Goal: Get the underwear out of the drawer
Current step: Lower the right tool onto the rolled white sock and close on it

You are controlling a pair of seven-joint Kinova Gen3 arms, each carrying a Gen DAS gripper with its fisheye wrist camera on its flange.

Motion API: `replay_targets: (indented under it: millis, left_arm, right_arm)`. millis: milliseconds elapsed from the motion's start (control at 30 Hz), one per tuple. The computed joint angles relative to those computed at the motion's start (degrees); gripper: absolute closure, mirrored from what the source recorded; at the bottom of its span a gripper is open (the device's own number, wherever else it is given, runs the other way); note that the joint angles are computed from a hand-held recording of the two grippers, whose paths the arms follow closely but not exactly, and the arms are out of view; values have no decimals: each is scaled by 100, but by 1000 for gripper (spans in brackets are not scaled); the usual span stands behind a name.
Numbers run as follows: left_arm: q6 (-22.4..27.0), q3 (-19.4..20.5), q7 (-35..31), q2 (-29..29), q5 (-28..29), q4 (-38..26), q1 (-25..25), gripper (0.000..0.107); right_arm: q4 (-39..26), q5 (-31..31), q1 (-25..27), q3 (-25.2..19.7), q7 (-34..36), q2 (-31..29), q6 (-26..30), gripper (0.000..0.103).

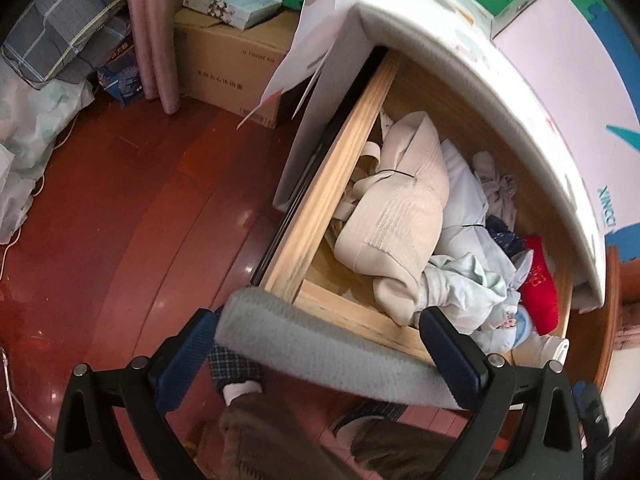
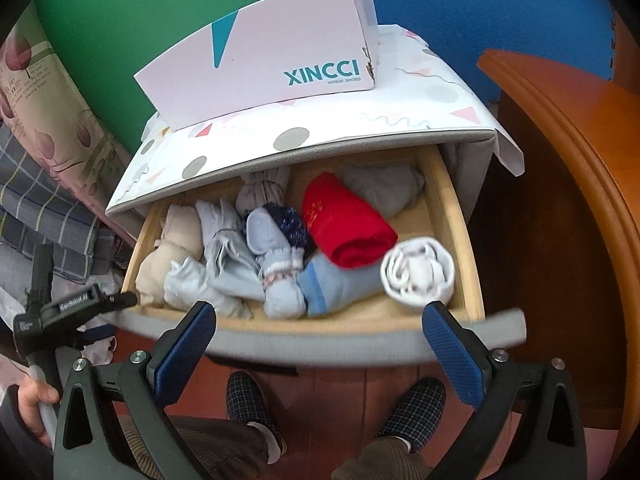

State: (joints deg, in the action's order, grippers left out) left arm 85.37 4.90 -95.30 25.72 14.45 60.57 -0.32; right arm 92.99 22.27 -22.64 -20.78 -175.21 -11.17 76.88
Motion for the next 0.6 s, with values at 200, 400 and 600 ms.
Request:
replay_targets:
  millis: [200, 400, 600]
  left_arm:
    - [91, -24, -219, -18, -129, 200, -29, 4]
    - [121, -33, -412, -23, -188, 285, -40, 4]
    - [220, -44, -355, 34, -316, 99, 84, 4]
  right_arm:
    - [-183, -410, 117, 294, 571, 2, 229, 0]
    - [-327, -1294, 527, 962, 1452, -175, 343, 0]
    - [-461, -2148, 843, 1392, 2548, 155, 743, 3]
